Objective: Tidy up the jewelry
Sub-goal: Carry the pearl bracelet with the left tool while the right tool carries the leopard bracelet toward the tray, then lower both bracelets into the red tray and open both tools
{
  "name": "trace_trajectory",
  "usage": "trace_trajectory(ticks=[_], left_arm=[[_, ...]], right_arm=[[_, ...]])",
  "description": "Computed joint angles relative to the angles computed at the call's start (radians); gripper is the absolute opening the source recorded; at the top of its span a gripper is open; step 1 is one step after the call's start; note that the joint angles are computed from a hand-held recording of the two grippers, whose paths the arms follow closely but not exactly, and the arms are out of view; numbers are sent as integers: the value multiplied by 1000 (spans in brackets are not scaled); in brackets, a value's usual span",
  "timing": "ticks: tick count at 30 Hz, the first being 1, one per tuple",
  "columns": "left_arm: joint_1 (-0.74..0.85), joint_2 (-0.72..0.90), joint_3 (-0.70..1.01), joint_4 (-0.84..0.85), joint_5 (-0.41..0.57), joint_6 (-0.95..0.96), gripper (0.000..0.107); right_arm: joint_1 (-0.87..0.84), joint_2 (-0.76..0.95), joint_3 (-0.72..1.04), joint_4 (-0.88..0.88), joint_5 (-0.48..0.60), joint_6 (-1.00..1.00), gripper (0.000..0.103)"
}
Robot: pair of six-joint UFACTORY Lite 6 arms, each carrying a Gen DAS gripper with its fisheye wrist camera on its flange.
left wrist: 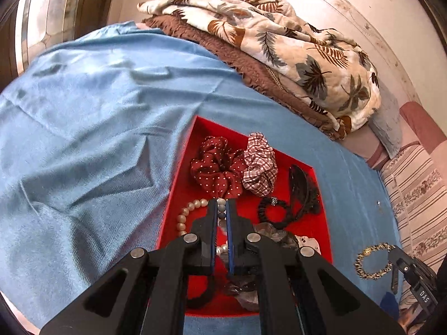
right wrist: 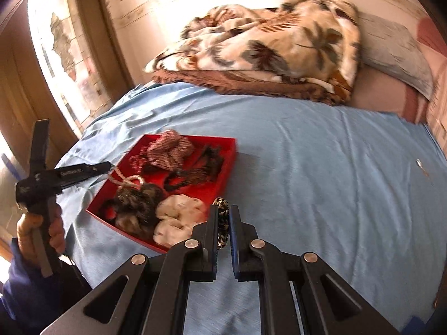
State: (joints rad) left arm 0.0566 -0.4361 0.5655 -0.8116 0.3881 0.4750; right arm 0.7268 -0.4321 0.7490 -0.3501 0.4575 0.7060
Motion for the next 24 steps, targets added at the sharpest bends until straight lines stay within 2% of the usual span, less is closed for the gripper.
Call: trace_trajectory(ticks=[3,9,14,18,22,24], left_arm=[[47,30,13,-183,43,191,5],[55,125,119,-373,106,351,5],[-8,246,263,-360,60,362,5],[9,388,328,-448,112,454,5],[19,479,364,-446,116,462,5],[10,509,380,-391,93,411,5]], right_arm=[[36,140,105,-36,-19,37,9],[68,406,343,-73,-26,60,9],[43,616,549,-48,-6,17,9],[14,772,698,-37,23,-8,9],[-19,913,836,18,44,-58,9],[-29,964,883,35,56,-73,9]])
